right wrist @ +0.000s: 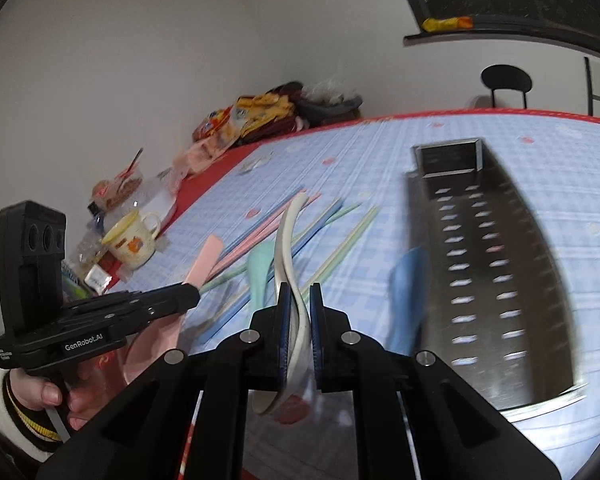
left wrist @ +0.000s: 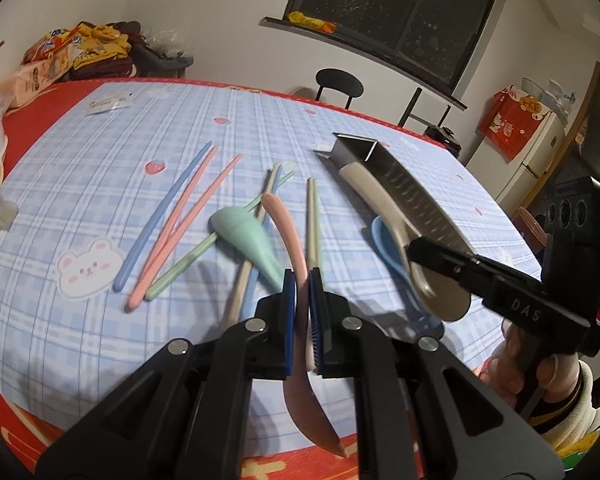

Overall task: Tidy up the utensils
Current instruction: 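Carry the beige spoon into the steel basket with the right tool, then lower the pink spoon into the basket with the left tool and open it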

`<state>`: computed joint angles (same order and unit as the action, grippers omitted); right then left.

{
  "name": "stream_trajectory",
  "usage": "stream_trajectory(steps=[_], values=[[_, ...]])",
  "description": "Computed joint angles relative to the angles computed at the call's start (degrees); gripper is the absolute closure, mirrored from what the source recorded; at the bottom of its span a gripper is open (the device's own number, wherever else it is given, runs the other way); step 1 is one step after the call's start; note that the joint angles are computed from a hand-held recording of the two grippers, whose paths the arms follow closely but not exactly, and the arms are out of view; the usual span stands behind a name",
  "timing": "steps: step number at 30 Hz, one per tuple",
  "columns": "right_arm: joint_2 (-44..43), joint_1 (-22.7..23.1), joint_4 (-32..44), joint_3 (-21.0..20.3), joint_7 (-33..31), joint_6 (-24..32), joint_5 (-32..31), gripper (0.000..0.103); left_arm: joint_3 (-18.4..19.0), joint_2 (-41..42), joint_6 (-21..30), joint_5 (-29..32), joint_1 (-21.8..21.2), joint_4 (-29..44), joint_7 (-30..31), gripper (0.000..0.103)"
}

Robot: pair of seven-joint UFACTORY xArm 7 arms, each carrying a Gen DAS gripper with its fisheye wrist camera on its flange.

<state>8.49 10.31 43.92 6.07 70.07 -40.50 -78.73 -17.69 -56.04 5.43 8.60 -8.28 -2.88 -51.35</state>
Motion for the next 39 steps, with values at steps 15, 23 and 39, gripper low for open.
stream_trajectory(steps=[15,23,39], values=[[1.9,-8.1,1.5,-3.5,1.4,-0.3,2.9,0.093,-10.4,26.0,-17.6,-1.1,10.1,17.2,4.9,0.092],[3.3,-7.3,3.7,-3.0,5.0,3.3,-1.3,0.093,-12.6,37.8,-24.4,-6.7,12.2,23.9,10.1,0.092],[4.1,-5.8,5.4,-3.5,8.9,5.4,-5.2,0.091,-6.2,48.6,-27.4,-15.8,4.3,28.0,18.8,0.092]])
